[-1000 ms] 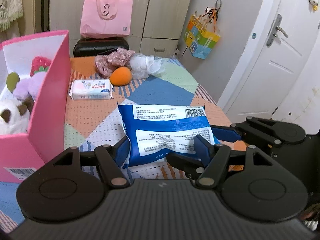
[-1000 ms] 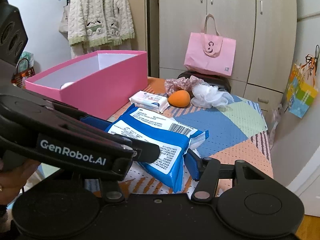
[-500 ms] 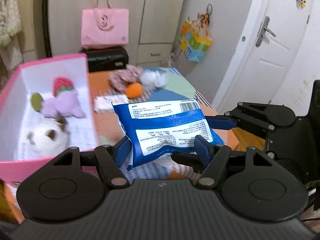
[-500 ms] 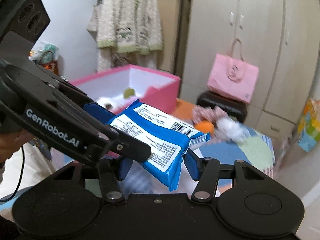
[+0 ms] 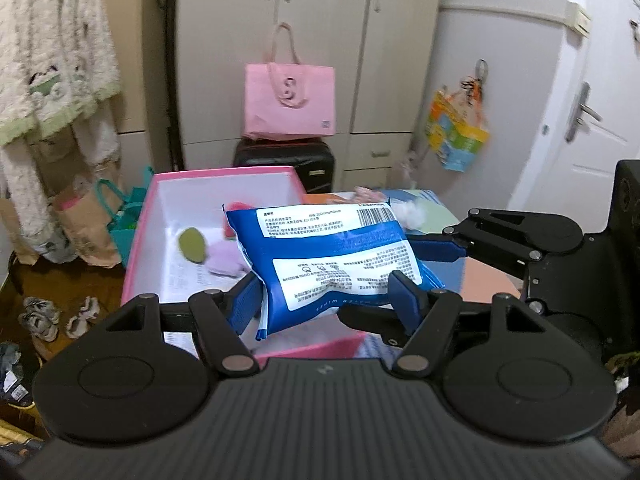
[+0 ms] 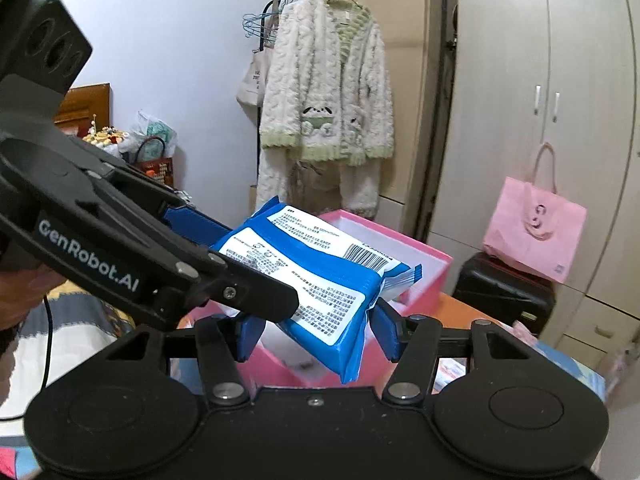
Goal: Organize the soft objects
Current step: 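Lift the blue wet-wipes pack with the left tool and carry it over the box, then lower the wet-wipes pack into the box and open the left tool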
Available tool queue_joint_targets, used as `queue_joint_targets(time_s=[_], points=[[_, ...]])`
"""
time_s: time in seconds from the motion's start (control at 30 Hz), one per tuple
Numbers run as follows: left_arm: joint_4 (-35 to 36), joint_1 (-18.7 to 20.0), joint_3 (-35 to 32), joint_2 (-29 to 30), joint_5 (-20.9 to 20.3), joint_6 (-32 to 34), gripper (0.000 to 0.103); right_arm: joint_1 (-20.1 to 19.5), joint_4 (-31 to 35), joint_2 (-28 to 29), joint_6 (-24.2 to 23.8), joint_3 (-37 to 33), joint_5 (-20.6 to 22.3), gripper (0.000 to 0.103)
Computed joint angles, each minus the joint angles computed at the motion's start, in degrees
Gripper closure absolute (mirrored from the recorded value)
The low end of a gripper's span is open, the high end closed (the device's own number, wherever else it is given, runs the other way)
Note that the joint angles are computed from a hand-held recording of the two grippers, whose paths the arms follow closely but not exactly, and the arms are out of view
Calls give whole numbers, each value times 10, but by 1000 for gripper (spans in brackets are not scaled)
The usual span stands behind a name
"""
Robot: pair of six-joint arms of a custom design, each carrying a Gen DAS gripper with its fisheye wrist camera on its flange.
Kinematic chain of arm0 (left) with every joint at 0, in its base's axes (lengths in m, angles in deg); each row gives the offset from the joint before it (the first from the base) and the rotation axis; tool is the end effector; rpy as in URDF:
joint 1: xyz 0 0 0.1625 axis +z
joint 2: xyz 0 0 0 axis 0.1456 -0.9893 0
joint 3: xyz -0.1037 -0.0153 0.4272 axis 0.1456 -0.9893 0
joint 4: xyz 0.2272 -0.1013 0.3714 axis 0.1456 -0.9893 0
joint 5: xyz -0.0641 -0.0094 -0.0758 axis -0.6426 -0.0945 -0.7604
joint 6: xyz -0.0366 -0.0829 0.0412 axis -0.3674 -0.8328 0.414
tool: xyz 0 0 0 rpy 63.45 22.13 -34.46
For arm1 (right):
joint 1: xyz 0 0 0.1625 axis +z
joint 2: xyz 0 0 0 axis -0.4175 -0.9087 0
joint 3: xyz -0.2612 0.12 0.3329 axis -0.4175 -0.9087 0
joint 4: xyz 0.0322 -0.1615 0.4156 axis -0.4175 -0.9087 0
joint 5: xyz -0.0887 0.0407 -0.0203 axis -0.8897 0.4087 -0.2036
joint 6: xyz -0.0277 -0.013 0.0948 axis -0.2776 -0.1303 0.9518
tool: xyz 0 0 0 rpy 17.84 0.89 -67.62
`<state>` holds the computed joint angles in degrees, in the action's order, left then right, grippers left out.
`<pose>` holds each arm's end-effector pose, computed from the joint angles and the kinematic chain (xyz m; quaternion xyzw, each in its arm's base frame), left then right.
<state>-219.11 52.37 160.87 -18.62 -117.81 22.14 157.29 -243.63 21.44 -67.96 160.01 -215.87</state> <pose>-0.1053 -0.5024 0.3951 0.4645 0.8479 -0.2336 0.1035 0.4411 -0.3943 -0.0150 0.2918 -0.7887 0.4473 0.3046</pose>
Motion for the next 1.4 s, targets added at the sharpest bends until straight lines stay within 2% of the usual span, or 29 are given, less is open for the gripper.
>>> queue_joint_targets(time_s=[0.13, 0.37, 0.53, 0.7, 0.87, 1.0, 1.17, 1.4], points=[[6, 25, -30, 29, -6, -8, 36, -15, 42, 5, 5, -30, 18, 39], [27, 67, -79, 85, -8, -25, 36, -43, 131, 10, 40, -61, 45, 39], [74, 84, -119, 122, 0, -36, 36, -57, 193, 9, 60, -74, 54, 39], [70, 90, -129, 141, 20, -24, 35, -74, 247, -3, 83, -74, 78, 47], [33, 89, -109, 136, 40, 19, 35, -92, 270, -15, 94, -68, 125, 49], [27, 90, -112, 140, 51, 23, 31, -98, 270, -15, 97, -65, 136, 49], [-33, 84, -87, 127, 68, 64, 28, -104, 263, -20, 100, -62, 157, 48], [1, 86, -99, 112, 51, 34, 28, -91, 265, -16, 85, -67, 152, 48]])
